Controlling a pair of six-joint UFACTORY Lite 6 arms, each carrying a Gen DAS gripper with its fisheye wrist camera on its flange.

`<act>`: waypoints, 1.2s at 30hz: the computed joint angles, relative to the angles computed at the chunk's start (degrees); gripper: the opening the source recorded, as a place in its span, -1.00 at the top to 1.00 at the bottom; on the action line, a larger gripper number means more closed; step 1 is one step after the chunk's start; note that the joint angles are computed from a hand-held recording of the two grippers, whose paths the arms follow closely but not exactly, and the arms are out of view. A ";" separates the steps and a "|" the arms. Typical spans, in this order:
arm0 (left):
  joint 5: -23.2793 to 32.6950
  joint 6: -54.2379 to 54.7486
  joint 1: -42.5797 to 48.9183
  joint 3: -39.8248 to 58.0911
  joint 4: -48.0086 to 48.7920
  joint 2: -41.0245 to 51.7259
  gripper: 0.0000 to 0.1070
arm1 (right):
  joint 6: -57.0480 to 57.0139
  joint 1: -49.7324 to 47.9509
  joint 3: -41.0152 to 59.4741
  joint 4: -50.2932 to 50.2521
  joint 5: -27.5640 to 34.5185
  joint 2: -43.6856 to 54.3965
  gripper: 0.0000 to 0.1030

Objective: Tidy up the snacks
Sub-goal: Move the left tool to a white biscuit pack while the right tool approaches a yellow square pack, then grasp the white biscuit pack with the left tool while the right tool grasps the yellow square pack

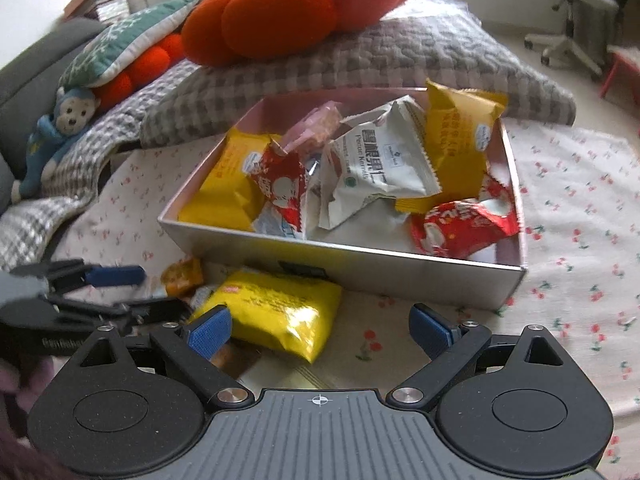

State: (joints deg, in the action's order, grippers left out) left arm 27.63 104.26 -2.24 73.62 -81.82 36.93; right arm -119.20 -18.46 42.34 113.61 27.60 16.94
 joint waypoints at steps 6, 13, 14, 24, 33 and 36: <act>2.45 -4.11 0.78 3.27 2.88 2.27 -0.33 | 5.69 2.33 3.52 -0.75 0.42 3.30 -0.88; 4.05 -7.40 0.48 4.49 3.78 2.91 0.07 | -7.79 7.09 2.55 15.92 -1.97 4.39 -0.94; 4.33 -7.86 0.46 4.42 4.05 2.75 0.18 | -8.99 7.41 2.23 17.42 -2.11 4.20 -0.92; 0.12 -9.33 -1.12 -0.04 5.65 -1.50 0.29 | -11.70 5.24 -1.44 15.37 -2.78 0.50 -0.54; -7.66 -10.27 -1.91 -8.18 4.02 -7.72 0.29 | -10.74 -2.65 -4.88 9.23 -2.43 -2.60 -0.51; -9.13 -6.83 -2.25 -11.20 0.71 -9.72 0.28 | -12.45 -4.91 -6.38 8.97 -2.32 -3.71 -0.52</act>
State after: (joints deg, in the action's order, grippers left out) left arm 18.51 97.43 -4.49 62.42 -81.11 27.21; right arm -131.65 -23.37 35.96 122.58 25.28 13.23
